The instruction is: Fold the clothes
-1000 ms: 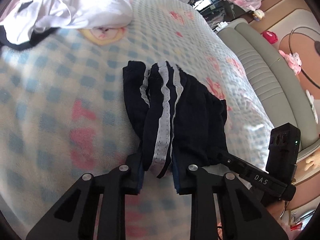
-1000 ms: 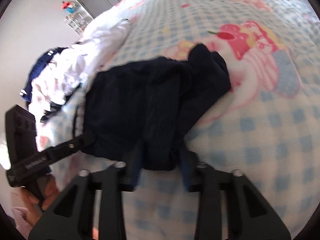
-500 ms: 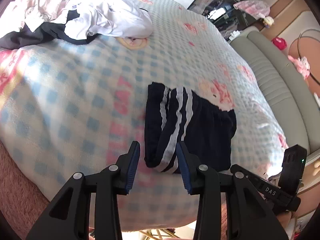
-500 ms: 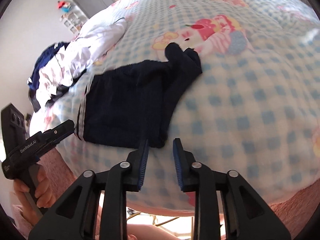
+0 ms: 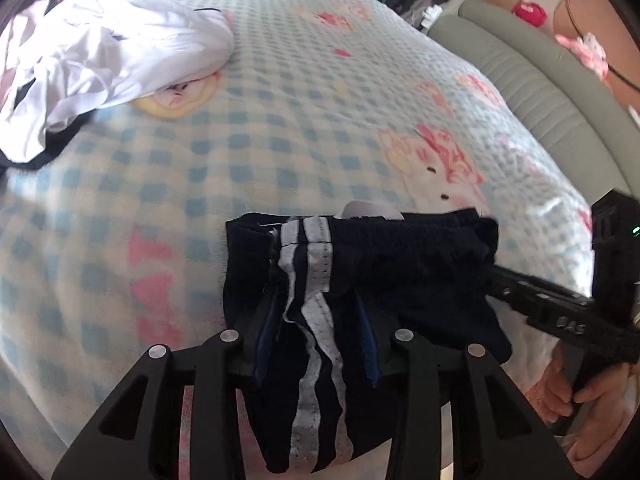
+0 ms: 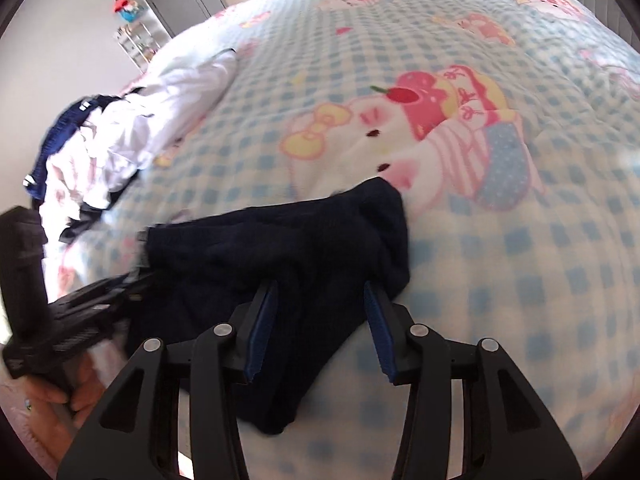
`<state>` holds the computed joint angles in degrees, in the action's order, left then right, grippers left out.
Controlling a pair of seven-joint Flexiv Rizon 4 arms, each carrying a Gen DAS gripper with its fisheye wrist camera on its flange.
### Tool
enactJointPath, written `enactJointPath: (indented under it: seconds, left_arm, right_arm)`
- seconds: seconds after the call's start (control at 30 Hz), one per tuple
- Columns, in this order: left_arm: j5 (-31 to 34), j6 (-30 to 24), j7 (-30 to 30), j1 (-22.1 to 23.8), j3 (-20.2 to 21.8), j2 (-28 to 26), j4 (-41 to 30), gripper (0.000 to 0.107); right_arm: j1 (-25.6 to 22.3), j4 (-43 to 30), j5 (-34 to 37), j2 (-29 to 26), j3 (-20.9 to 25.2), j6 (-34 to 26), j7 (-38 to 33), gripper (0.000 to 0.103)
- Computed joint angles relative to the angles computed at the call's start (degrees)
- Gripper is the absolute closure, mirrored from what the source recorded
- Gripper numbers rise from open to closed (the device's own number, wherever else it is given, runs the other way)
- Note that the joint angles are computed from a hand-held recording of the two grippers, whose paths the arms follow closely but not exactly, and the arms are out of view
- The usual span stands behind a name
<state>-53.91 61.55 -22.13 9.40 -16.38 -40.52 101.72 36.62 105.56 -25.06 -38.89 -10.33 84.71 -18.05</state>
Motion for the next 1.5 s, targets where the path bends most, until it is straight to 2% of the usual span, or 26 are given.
enactJointPath:
  seconds: [0.07, 0.13, 0.17, 0.2, 0.3, 0.37, 0.43, 0.47, 0.5, 0.57, 0.63, 0.7, 0.77, 0.9, 0.97, 1.1, 1.2, 1.27, 1.3, 1.37, 1.43, 1.5]
  left_arm:
    - [-4.7, 1.6, 1.1, 1.6, -1.8, 0.4, 0.9, 0.069]
    - [-9.5, -1.4, 2.5, 4.0, -3.3, 1.0, 1.3, 0.069]
    - [-12.0, -2.9, 3.7, 4.7, -3.6, 1.5, 1.6, 0.069]
    - [-13.8, -3.7, 5.9, 4.9, -3.7, 1.9, 2.0, 0.069]
    - [-16.3, -6.4, 10.1, 4.5, -2.9, 2.8, 2.4, 0.069]
    - [-15.0, -9.1, 9.3, 3.3, -1.4, 2.4, 1.6, 0.069]
    - [-14.2, -7.2, 9.1, 0.7, 0.7, 2.2, 1.2, 0.068]
    - [-13.6, -5.3, 8.7, -0.7, 1.7, 2.0, 1.1, 0.068]
    - [-12.8, -3.7, 7.7, -1.7, 2.4, 1.7, 0.9, 0.068]
    - [-12.7, -3.4, 6.6, -1.5, 2.4, 1.5, 0.8, 0.067]
    - [-14.6, -4.8, 7.9, 0.1, 1.2, 1.7, 1.1, 0.064]
    - [-18.1, -7.2, 11.2, 1.5, 0.1, 2.0, 1.2, 0.064]
    - [-20.0, -8.2, 12.0, 1.1, 0.5, 1.8, 0.7, 0.064]
    - [-19.1, -6.5, 12.3, -1.6, 2.3, 1.7, 0.6, 0.064]
    - [-17.2, -7.0, 12.6, -2.1, 2.7, 2.0, 1.2, 0.065]
    - [-13.5, -11.4, 13.5, -1.4, 2.9, 2.9, 2.2, 0.065]
    - [-17.8, -14.2, 19.7, -0.1, 1.6, 5.2, 4.4, 0.063]
    - [-21.5, -11.2, 21.3, -1.7, 2.5, 5.6, 4.7, 0.063]
    - [-21.9, -9.7, 20.0, -2.5, 3.2, 5.1, 4.0, 0.062]
    - [-20.6, -9.1, 14.8, -2.8, 4.4, 3.4, 2.0, 0.062]
    - [-20.1, -9.6, 11.1, -2.1, 4.5, 2.1, 0.5, 0.063]
    - [-20.5, -7.7, 10.0, -2.1, 4.1, 1.4, -0.1, 0.064]
  right_arm:
    - [2.6, 1.5, -0.9, -0.1, -4.6, 3.2, 5.3, 0.067]
    - [9.6, 4.7, 2.7, 0.2, -12.7, 8.9, 8.0, 0.065]
    - [13.1, 6.0, 3.7, 0.5, -16.5, 9.9, 8.9, 0.065]
    - [15.0, 6.5, 4.3, 0.7, -18.4, 10.7, 8.7, 0.064]
    - [14.6, 5.5, 5.1, 0.9, -17.1, 11.5, 4.8, 0.064]
    - [10.1, 2.8, 4.8, 0.5, -11.2, 9.5, 1.5, 0.063]
    - [6.8, -0.2, 4.1, -0.4, -6.9, 5.6, -1.8, 0.063]
    - [7.2, -1.6, 4.9, -1.1, -7.0, 3.2, -3.9, 0.064]
    - [7.9, -2.1, 1.9, -1.7, -9.0, 1.3, -2.4, 0.064]
    - [7.1, -3.2, 0.6, -1.9, -9.1, -2.0, -1.3, 0.064]
    - [7.3, -2.3, 1.6, -1.2, -10.1, 0.4, 0.2, 0.063]
    - [11.4, 0.2, -2.0, -0.5, -15.6, 4.5, 4.4, 0.062]
    - [13.4, 1.5, -0.8, 0.1, -17.2, 7.8, 4.1, 0.057]
    - [12.5, 2.4, 3.4, 0.1, -13.2, 12.0, 2.4, 0.056]
    - [11.2, 1.6, 4.0, 0.0, -10.1, 8.0, 0.8, 0.056]
    - [11.7, 1.9, 7.0, -0.4, -9.4, 6.8, 2.5, 0.056]
    - [12.5, 0.6, 4.2, 0.6, -9.9, -3.1, 3.7, 0.058]
    - [13.9, 1.8, 2.3, 1.3, -11.8, -4.2, 6.3, 0.059]
    - [15.1, 2.2, 0.9, 1.8, -13.3, -6.3, 7.9, 0.058]
    - [15.1, 2.0, -1.3, 2.6, -13.2, -10.8, 8.4, 0.058]
    - [15.5, 3.5, -3.6, 3.2, -14.5, -8.0, 10.9, 0.058]
    - [16.9, 4.8, -6.8, 3.5, -17.2, -5.1, 13.7, 0.058]
